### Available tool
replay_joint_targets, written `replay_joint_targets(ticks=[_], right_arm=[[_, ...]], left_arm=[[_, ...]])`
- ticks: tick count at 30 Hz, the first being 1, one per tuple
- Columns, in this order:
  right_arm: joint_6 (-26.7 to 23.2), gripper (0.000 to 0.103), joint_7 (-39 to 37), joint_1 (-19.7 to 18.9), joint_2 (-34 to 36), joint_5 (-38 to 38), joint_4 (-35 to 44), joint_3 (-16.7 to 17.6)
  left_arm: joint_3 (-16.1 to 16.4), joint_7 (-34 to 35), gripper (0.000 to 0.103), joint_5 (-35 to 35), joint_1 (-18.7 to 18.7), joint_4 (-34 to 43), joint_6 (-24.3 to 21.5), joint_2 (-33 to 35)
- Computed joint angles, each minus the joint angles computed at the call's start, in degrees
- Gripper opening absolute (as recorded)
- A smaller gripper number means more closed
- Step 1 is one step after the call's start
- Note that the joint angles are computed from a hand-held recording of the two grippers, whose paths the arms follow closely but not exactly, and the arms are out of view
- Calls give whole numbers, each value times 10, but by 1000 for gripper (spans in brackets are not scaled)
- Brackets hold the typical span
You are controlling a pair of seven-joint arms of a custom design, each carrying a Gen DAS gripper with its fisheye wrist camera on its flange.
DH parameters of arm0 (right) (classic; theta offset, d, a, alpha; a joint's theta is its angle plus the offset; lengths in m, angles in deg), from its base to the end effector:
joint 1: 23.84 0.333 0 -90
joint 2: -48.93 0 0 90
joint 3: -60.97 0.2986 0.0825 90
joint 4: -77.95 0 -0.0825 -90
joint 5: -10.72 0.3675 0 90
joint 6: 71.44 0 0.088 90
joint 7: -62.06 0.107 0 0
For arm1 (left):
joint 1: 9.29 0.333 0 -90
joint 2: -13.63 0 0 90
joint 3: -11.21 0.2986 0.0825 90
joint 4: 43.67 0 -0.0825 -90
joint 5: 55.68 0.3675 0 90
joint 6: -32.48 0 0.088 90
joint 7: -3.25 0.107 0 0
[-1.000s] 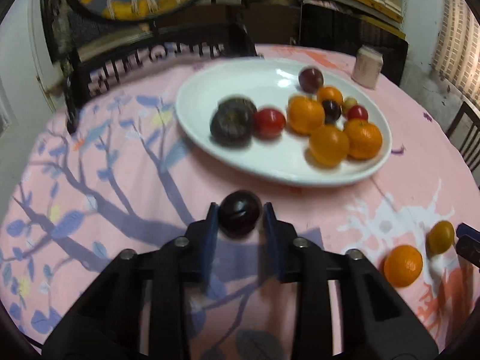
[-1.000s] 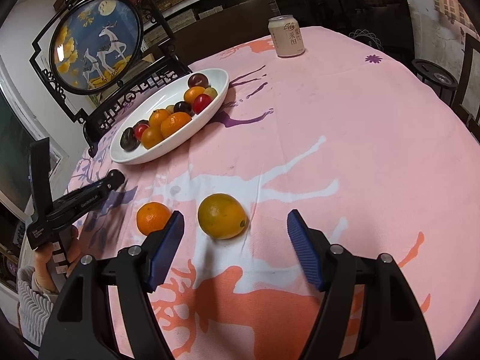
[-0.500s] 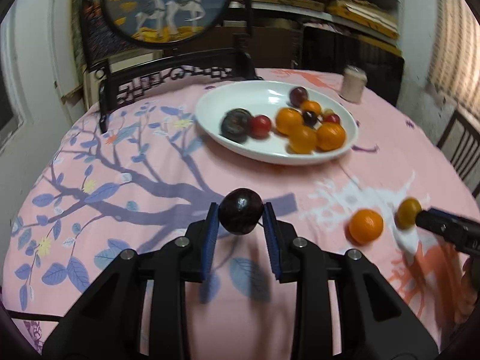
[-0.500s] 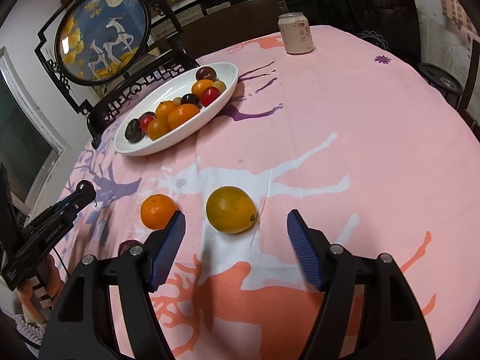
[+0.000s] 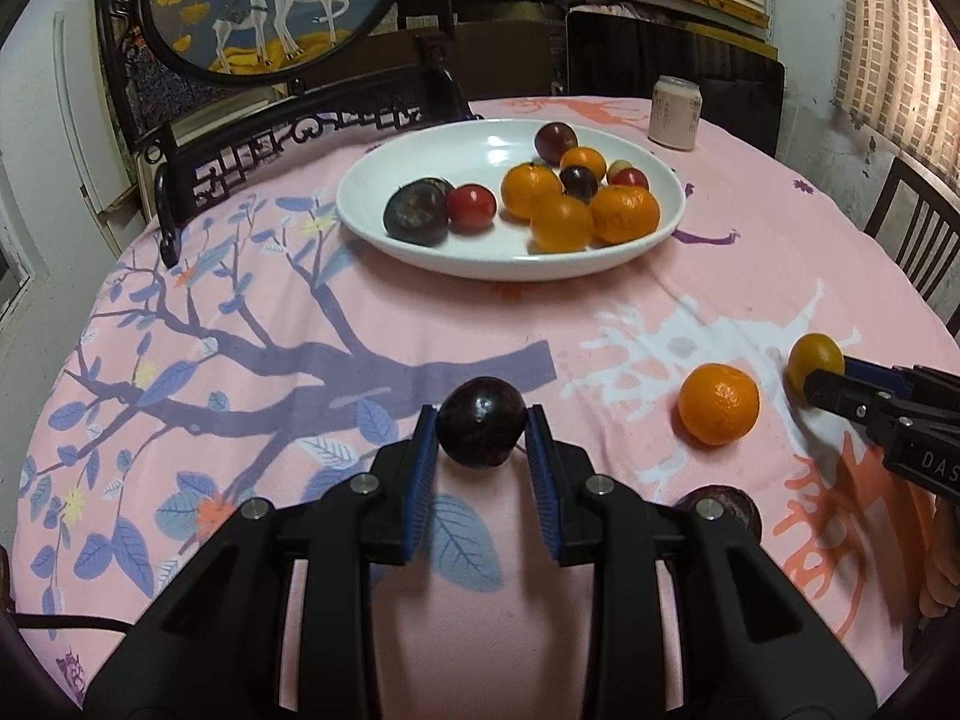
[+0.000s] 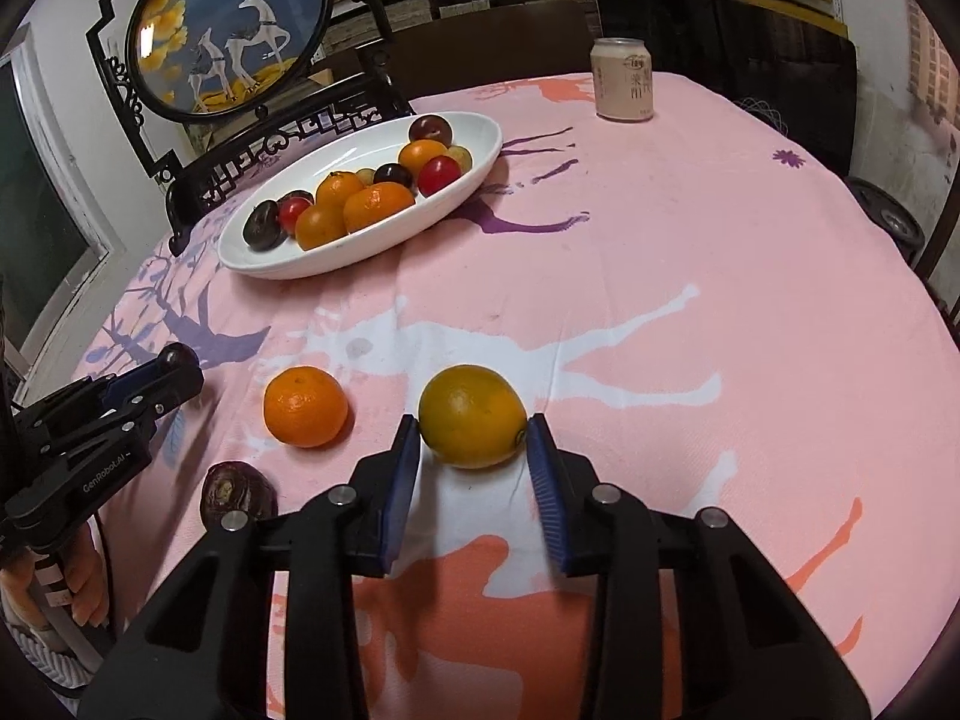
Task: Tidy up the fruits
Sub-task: 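Release the cherry onto the plate with the left tool while the right tool releases the yellow orange there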
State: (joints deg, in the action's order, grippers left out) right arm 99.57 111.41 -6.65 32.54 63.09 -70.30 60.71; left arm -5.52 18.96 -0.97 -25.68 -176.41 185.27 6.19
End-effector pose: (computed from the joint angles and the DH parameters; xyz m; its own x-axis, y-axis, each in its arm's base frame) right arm 0.4383 0.0753 0.4111 0.2231 -0.9487 -0.2241 -0.7632 -0.0270 -0.6456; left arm 0.4141 -0.3015 0.4266 -0.0308 -0.9974 -0.0657 -0.7180 0.0679 -0.6927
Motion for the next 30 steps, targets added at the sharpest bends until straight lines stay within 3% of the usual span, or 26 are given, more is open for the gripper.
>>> replay_joint_targets(ticks=[8, 13, 20, 30], right_arm=[[2, 36, -13, 6, -3, 18, 0, -7], [-5, 36, -52, 21, -15, 76, 8, -29], [-55, 36, -14, -11, 29, 45, 114, -11], [-89, 36, 70, -30, 181, -22, 297, 23]], left_arm=[[1, -9, 30, 0, 2, -3, 4, -2], [2, -31, 30, 15, 12, 1, 2, -16], [15, 11, 30, -2, 26, 85, -18, 24], [50, 42, 30, -21, 27, 232, -21, 148]])
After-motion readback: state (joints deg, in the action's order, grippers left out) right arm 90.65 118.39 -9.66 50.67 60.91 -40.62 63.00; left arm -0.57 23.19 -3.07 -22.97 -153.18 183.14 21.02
